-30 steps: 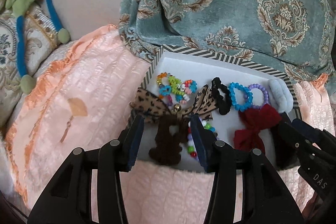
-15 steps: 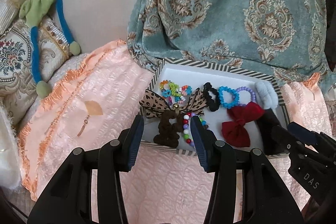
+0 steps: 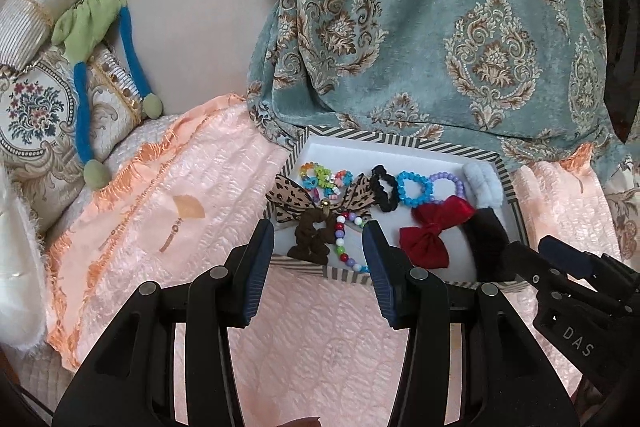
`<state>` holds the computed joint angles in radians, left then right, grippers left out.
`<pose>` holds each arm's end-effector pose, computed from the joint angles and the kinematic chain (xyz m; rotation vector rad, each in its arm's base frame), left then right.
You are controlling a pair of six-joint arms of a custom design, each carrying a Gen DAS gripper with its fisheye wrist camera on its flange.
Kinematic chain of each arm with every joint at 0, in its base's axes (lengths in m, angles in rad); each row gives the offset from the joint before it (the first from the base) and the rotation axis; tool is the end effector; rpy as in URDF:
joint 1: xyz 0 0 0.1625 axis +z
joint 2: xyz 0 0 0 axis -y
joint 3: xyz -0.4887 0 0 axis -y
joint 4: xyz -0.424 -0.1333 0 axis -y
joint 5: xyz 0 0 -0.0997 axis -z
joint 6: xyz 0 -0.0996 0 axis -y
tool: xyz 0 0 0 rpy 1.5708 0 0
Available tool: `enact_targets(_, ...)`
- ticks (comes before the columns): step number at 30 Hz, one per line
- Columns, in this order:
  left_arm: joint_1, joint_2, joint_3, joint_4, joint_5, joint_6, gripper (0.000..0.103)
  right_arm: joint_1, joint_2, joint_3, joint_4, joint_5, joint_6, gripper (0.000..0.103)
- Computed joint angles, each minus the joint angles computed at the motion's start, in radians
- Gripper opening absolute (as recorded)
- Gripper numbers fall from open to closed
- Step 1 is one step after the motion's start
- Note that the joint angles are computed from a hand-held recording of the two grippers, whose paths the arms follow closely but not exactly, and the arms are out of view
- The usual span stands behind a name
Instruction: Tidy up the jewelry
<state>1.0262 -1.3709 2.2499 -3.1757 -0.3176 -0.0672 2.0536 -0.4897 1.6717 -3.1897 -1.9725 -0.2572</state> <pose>-0.0448 -0.5139 0.3579 -0.0578 1.9532 -1.0931 0.4184 -0.5949 -0.0409 0.8685 -2.5790 0.6620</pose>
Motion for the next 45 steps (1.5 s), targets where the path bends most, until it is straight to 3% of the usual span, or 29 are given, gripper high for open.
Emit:
enact_targets(5,-0.029,-0.017,0.025,0.013,0.014,-0.026,0.046,0.007,-0.022,0.034,-0.024,0.004,-0.001,0.045)
enact_targets(7,-0.042,-0.023,0.035,0.014,0.024,-0.029,0.046,0.009,-0.029,0.044,-0.03,0.007,-0.001,0.057)
enact_targets(8,-0.049,-0.025,0.039,0.017,0.03,-0.032,0.046,0.011,-0.031,0.05,-0.042,0.007,-0.004,0.073)
enact_targets(9,-0.056,-0.029,0.045,0.02,0.036,-0.037,0.046,0.014,-0.033,0.06,-0.069,0.006,-0.016,0.077)
enact_targets(26,-0.125,-0.078,0.096,0.072,0.075,-0.091,0.046,0.039,-0.067,0.115,-0.12,-0.001,-0.042,0.077)
enact_targets(45,-0.139,-0.099,0.112,0.125,0.092,-0.142,0.046,0.041,-0.07,0.13,-0.111,0.006,-0.04,0.077)
